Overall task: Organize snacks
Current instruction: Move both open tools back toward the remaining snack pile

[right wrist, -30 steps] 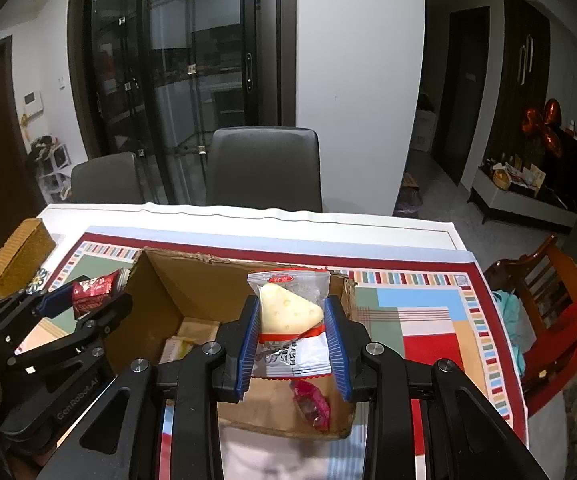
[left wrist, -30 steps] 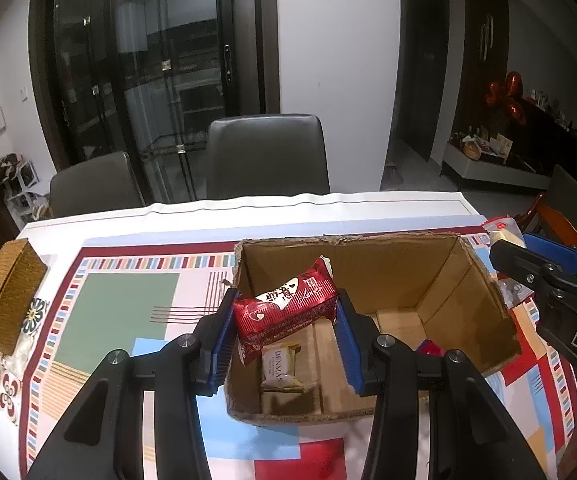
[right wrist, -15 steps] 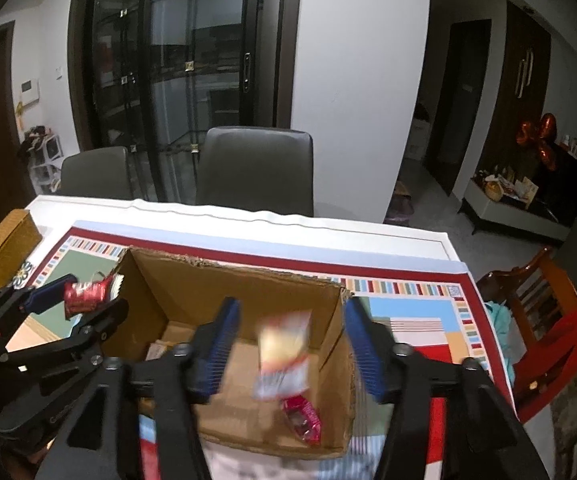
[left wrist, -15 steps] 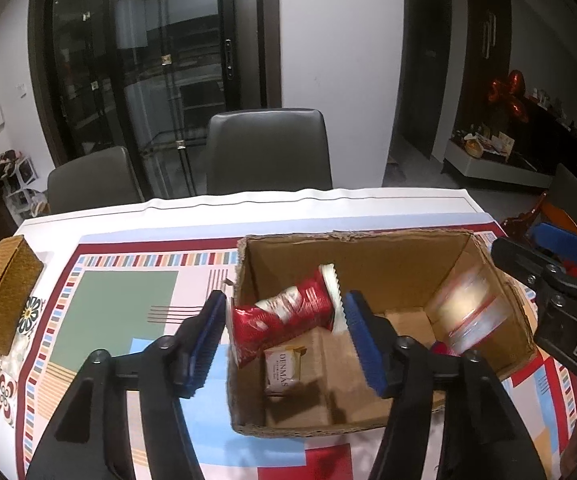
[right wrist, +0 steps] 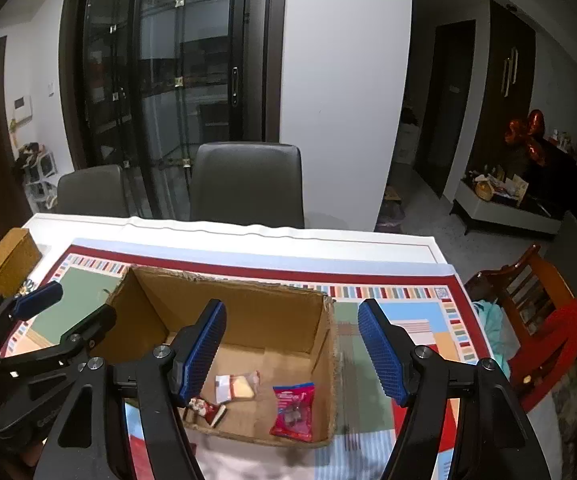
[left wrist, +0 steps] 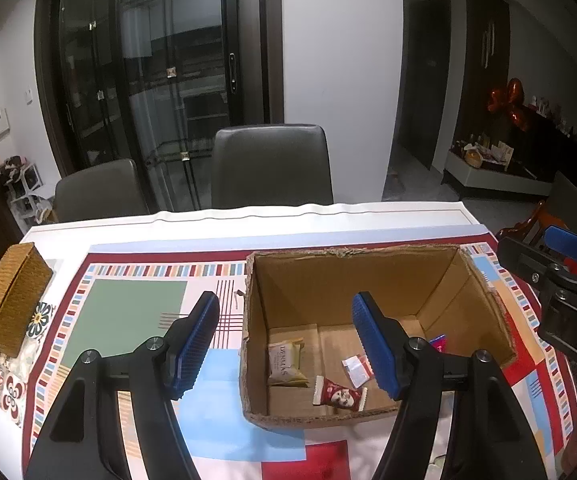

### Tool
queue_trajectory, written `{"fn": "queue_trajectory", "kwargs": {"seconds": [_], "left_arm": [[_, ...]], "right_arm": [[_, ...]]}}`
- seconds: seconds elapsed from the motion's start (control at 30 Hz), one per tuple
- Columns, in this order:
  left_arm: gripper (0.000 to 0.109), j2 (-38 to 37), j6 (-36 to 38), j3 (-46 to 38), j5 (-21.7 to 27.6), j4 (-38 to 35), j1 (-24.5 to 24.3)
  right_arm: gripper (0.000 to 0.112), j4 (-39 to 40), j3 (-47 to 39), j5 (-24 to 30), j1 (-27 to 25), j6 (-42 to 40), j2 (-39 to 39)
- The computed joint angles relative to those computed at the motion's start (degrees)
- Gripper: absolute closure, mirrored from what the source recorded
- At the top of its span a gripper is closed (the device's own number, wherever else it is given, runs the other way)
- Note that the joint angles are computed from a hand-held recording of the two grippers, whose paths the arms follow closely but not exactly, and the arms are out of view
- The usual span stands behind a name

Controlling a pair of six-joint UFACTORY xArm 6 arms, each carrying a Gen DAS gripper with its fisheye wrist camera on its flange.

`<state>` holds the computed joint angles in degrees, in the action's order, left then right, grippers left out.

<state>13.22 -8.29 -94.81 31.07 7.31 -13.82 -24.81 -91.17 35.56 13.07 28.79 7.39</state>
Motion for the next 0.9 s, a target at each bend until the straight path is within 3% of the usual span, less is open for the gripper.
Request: {"fn": "queue_trajectory", "kwargs": {"seconds": [0.9], "left_arm": [[0.04,-13.1,-3.4,11.0,-2.0,4.1,-1.5]], "right_arm": [[0.043,-2.9,11.5,-1.9,0.7,4.0,-13.0]]}}
